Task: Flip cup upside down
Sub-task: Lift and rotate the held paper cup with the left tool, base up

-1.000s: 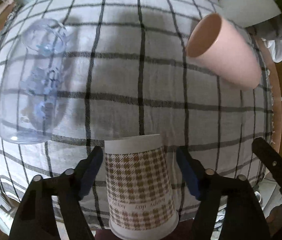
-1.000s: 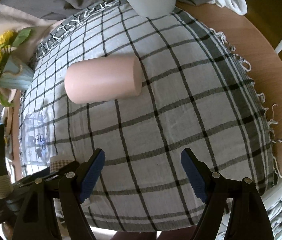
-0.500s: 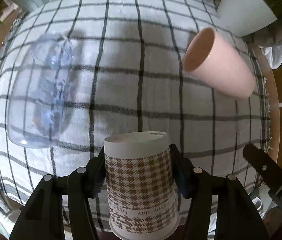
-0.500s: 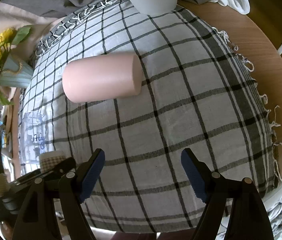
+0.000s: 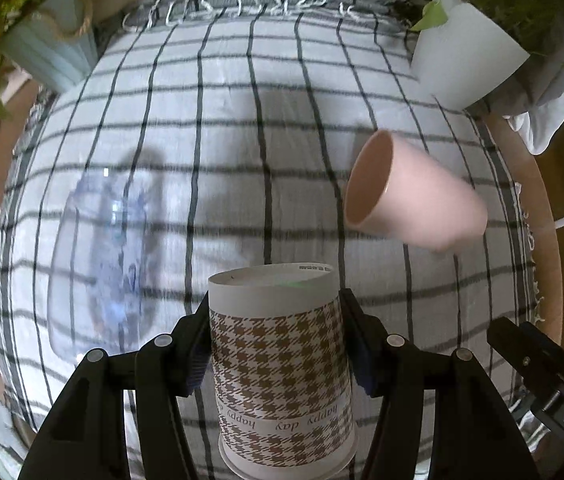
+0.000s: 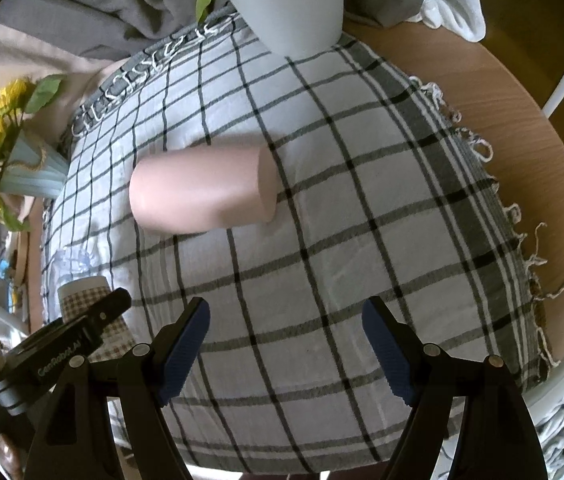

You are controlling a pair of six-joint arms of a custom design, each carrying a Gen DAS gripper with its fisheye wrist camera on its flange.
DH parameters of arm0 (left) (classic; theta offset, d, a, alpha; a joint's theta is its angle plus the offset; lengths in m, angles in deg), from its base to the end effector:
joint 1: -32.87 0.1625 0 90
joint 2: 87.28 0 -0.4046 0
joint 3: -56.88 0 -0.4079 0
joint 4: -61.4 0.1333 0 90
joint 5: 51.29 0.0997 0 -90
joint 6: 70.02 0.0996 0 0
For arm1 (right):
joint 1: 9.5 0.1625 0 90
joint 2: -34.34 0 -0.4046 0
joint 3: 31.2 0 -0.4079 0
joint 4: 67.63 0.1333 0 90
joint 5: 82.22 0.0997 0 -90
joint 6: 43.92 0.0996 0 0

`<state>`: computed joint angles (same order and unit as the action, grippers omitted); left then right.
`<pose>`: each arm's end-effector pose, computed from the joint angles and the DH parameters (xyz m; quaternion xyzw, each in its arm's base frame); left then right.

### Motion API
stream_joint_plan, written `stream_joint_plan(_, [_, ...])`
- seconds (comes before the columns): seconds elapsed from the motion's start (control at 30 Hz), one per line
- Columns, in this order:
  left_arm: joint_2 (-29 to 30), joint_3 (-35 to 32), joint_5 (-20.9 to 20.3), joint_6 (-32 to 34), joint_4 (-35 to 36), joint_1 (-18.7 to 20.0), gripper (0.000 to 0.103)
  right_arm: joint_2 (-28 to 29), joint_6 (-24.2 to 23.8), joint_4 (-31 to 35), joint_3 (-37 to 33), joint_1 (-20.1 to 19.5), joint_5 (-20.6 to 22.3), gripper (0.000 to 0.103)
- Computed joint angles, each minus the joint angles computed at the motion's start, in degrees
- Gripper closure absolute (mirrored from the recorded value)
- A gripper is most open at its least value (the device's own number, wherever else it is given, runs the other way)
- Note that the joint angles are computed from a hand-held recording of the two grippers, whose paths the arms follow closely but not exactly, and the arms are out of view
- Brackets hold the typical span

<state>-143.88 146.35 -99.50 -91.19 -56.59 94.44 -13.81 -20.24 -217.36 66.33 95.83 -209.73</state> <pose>-0.1378 -0.6740 0.1964 0.0742 0.9306 -0.1134 0.3402 0.2413 -0.6055 0.0945 -0.0976 -0.9384 0.1874 0.2733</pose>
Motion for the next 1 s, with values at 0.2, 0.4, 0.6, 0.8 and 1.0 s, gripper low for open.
stream_joint_plan(0.2, [1.9,1.1,2.3,5.4,-8.1,-0.3,0.046,0.0,0.2,-0.1,0.0,-0.1,-1.1,0.024])
stream_joint_plan(0.4, [2.2,5.7,4.5,14.3,-23.2,-0.9,0.046,0.0,-0.4,0.1,0.4,0.0,-2.2,0.024])
stream_joint_plan(0.6, [2.6,9.0,2.9,19.3,-35.2,-0.2,0.046,0.2,-1.4,0.2,0.8,0.3,-3.4,0.024])
stream_joint_plan(0.8, [2.6,12.6,3.4,22.2,-44.2,-0.3,0.046,0.4,-3.4,-0.2,1.5,1.1,-5.2,0.024])
stream_joint_plan(1.0, [2.1,15.4,3.6,23.7,-50.0,-0.9,0.046,0.3,-4.1,0.0,2.5,1.6,-6.9,0.024])
